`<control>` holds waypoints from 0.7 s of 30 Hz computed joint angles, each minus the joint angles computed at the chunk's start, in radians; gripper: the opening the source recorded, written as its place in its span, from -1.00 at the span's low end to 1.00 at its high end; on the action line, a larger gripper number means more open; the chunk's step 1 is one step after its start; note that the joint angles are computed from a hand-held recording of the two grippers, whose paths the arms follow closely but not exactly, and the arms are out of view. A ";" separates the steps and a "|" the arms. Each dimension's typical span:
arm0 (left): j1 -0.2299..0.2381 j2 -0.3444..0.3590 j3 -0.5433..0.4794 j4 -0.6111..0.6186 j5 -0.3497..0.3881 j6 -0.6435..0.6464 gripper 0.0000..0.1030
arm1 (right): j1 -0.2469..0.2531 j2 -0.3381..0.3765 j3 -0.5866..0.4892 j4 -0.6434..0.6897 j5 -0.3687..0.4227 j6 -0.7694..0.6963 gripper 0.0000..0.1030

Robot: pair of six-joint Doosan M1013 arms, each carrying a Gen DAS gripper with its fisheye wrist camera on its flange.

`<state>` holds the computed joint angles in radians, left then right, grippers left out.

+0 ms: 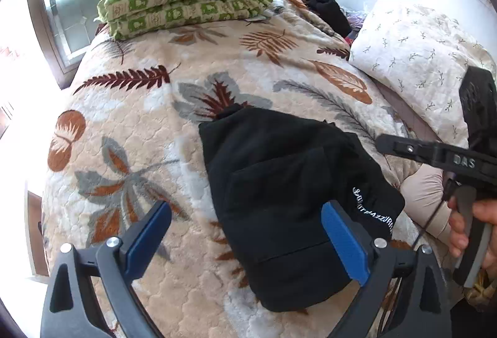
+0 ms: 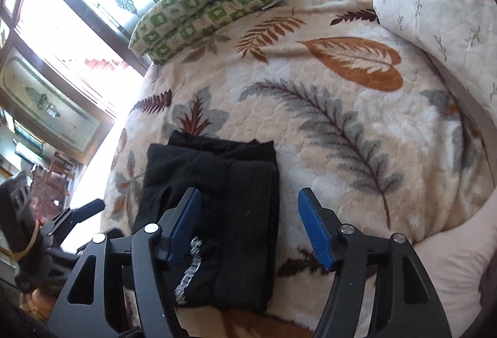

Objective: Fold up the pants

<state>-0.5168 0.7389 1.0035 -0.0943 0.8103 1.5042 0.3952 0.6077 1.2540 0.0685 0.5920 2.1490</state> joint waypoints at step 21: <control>0.049 0.099 -0.060 -0.310 0.122 0.056 1.00 | -0.011 0.038 0.056 0.339 -0.029 -0.242 0.12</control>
